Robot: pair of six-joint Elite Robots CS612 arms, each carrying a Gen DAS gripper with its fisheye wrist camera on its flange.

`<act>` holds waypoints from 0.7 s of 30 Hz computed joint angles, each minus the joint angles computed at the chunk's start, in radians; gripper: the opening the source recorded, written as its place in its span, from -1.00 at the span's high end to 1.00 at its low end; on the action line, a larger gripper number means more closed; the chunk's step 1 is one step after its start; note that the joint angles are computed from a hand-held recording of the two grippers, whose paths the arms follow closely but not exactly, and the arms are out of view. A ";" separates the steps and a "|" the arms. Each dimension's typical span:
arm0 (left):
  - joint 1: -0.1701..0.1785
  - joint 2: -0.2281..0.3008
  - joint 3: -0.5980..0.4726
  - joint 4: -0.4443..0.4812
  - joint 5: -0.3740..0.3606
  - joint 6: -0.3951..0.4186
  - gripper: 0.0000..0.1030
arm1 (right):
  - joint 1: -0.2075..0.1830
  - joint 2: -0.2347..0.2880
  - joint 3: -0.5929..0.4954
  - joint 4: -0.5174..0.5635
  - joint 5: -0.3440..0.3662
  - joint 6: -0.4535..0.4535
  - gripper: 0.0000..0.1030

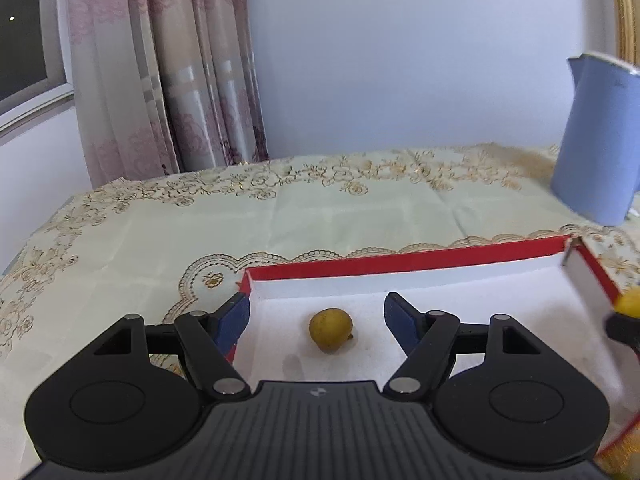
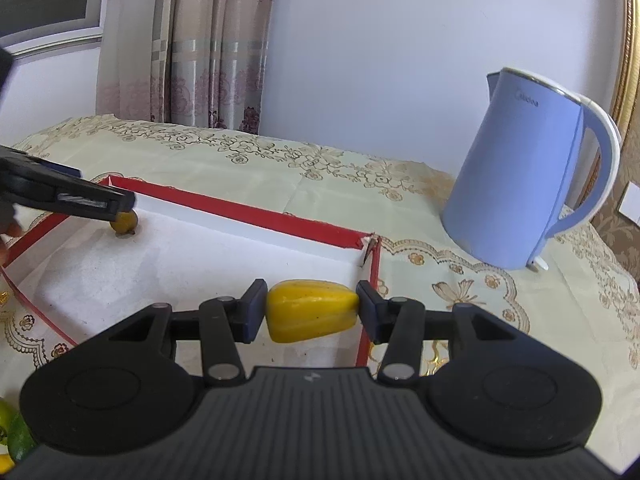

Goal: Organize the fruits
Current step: 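Carry the lemon with the left tool into the tray and release it, then lower the yellow pepper into the tray and open the right tool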

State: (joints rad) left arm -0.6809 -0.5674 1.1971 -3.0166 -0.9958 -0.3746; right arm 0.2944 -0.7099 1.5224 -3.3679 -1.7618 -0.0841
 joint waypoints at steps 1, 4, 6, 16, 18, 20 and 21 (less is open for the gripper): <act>-0.002 -0.009 0.019 -0.014 0.001 -0.002 -0.45 | 0.001 0.002 -0.006 0.004 -0.001 -0.008 0.10; -0.007 -0.035 0.078 -0.059 -0.001 -0.006 -0.46 | 0.005 0.007 -0.025 0.017 0.001 -0.027 0.10; -0.011 -0.052 0.118 -0.091 0.002 -0.008 -0.47 | 0.006 0.011 -0.038 0.028 0.010 -0.035 0.10; -0.021 -0.105 0.255 -0.189 0.014 -0.009 -0.57 | 0.013 0.046 -0.137 0.135 0.077 -0.062 0.11; -0.021 -0.111 0.272 -0.198 0.007 -0.021 -0.57 | 0.014 0.056 -0.162 0.167 0.092 -0.067 0.11; -0.023 -0.116 0.283 -0.207 0.005 -0.023 -0.57 | 0.016 0.066 -0.186 0.196 0.097 -0.071 0.11; -0.024 -0.117 0.287 -0.209 0.008 -0.016 -0.57 | 0.017 0.070 -0.194 0.202 0.094 -0.076 0.11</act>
